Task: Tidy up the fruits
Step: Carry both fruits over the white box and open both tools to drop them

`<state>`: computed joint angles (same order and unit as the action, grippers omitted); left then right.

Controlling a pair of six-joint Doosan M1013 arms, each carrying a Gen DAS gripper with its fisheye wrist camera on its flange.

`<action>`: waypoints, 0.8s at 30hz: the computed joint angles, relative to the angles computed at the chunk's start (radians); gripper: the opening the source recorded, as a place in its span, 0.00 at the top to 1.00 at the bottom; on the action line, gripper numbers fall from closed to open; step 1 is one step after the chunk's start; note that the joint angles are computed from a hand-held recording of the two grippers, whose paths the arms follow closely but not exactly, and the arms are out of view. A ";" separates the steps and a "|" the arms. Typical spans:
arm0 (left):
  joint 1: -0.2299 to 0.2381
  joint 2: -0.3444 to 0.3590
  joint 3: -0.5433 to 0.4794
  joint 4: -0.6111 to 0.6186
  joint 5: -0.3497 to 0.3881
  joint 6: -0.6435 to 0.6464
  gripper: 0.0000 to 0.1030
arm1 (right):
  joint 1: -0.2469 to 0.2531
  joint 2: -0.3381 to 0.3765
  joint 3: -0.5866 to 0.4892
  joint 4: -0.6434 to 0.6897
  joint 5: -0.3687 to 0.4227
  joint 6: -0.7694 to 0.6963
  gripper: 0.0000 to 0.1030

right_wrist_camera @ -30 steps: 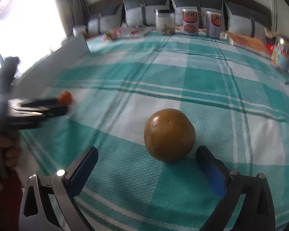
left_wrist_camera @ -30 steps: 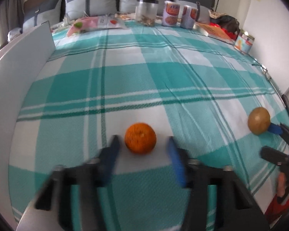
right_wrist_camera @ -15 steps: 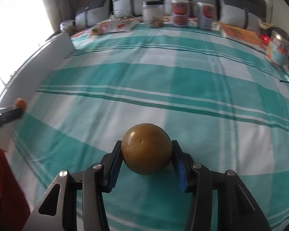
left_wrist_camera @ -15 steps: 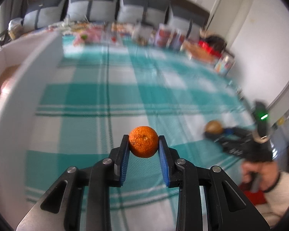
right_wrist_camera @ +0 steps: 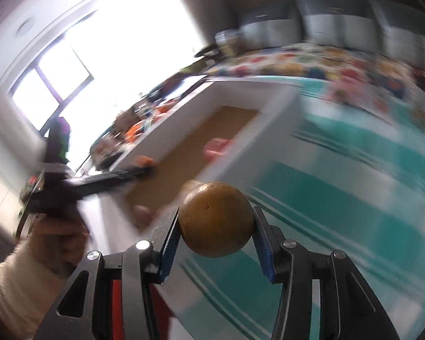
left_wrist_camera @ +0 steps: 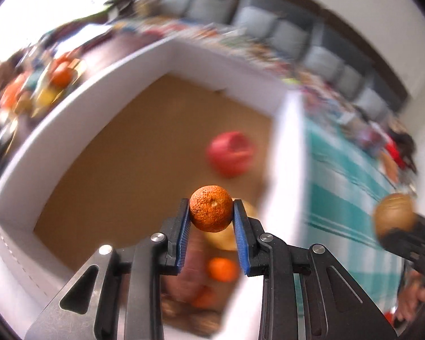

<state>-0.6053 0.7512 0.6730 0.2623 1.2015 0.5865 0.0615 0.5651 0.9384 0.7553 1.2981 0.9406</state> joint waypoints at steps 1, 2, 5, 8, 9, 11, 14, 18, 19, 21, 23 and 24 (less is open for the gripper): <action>0.010 0.006 0.001 -0.016 0.024 -0.013 0.71 | 0.028 0.020 -0.039 -0.029 0.009 0.003 0.53; 0.018 0.011 0.004 -0.030 0.045 -0.026 0.71 | 0.046 0.034 -0.064 -0.050 0.019 0.008 0.53; 0.038 0.018 0.015 -0.082 0.100 -0.067 0.71 | 0.111 0.128 -0.212 -0.138 0.121 0.076 0.53; 0.039 0.002 0.039 -0.058 0.103 -0.105 0.59 | 0.160 0.201 -0.316 -0.236 0.173 0.127 0.53; 0.035 0.000 0.040 -0.034 0.120 -0.113 0.54 | 0.177 0.217 -0.334 -0.268 0.173 0.137 0.53; 0.034 -0.018 0.073 -0.024 0.104 -0.137 0.42 | 0.190 0.244 -0.370 -0.293 0.188 0.152 0.52; 0.029 -0.054 0.132 0.000 0.068 -0.163 0.32 | 0.199 0.274 -0.409 -0.333 0.175 0.187 0.51; -0.011 -0.080 0.150 0.152 0.084 -0.165 0.21 | 0.174 0.231 -0.358 -0.281 0.068 0.215 0.46; -0.019 -0.079 0.140 0.186 0.097 -0.160 0.19 | 0.170 0.216 -0.342 -0.277 0.050 0.212 0.33; -0.042 -0.079 0.123 0.259 0.118 -0.150 0.19 | 0.157 0.188 -0.324 -0.264 0.009 0.197 0.11; -0.063 -0.080 0.108 0.327 0.131 -0.141 0.17 | 0.151 0.156 -0.298 -0.262 -0.014 0.188 0.04; -0.079 -0.076 0.093 0.379 0.148 -0.140 0.15 | 0.147 0.141 -0.287 -0.269 -0.023 0.185 0.03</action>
